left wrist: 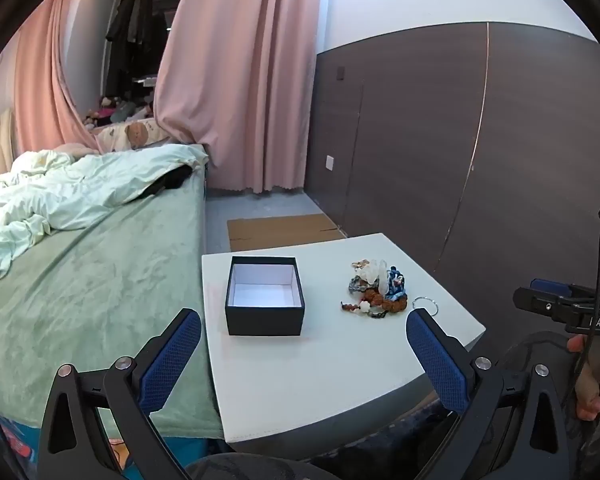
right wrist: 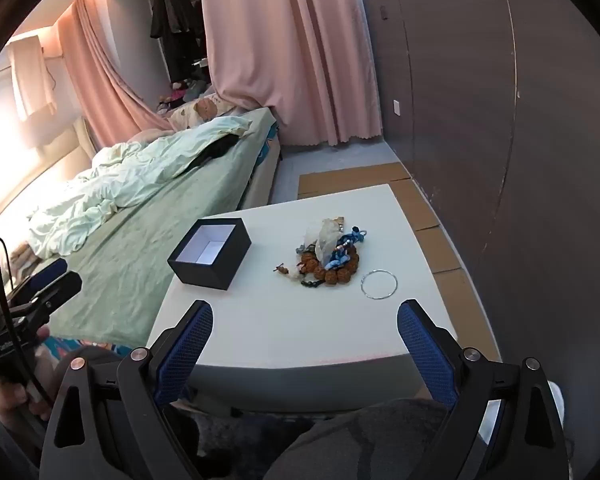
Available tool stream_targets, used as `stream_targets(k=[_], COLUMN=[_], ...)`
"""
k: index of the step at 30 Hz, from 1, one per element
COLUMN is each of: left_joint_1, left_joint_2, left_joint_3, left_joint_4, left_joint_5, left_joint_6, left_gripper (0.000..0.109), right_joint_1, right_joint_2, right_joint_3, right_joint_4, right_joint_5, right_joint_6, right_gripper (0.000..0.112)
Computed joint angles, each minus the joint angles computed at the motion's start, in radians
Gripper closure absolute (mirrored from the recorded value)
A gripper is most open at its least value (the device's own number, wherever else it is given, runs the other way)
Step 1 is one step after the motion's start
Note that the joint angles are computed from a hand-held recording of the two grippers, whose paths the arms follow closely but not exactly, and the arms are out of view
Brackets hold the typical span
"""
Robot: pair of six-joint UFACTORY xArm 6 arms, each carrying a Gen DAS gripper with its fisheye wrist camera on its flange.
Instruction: Organize jewelry
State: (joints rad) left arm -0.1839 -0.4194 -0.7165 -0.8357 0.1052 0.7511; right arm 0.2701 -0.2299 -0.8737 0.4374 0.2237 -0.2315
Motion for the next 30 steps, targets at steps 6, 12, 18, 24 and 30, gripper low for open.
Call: stream_targets(k=[6,12,18,24,30], left_joint_1=[-0.012,0.004,0.005,0.006,0.013], left_joint_2=[-0.013,-0.001,-0.002,-0.012,-0.017], left_joint_3=[0.028,0.01,0.01,0.018,0.019], left_joint_4=[-0.037,0.065,0.064,0.082,0.13], left_joint_5=[-0.017,-0.005,-0.005,-0.013,-0.008], left_joint_6=[0.041,-0.067,-0.066,-0.082,-0.135], left_gripper=[0.006,0.006,0.006,0.006,0.006], right_joint_1=[-0.002,-0.006,-0.004,0.005,0.01], right_joint_2=[-0.018,-0.019,-0.018,-0.015,-0.021], right_joint_3=[0.008,0.015,0.013,0.01,0.019], right_joint_4=[0.052,0.059,0.023,-0.005,-0.02], right_joint_5=[0.01,0.0,-0.002,-0.006,-0.02], right_joint_6=[-0.032,-0.049,-0.023,-0.012,-0.007], right_gripper=[0.018,0.018,0.018,0.018,0.018])
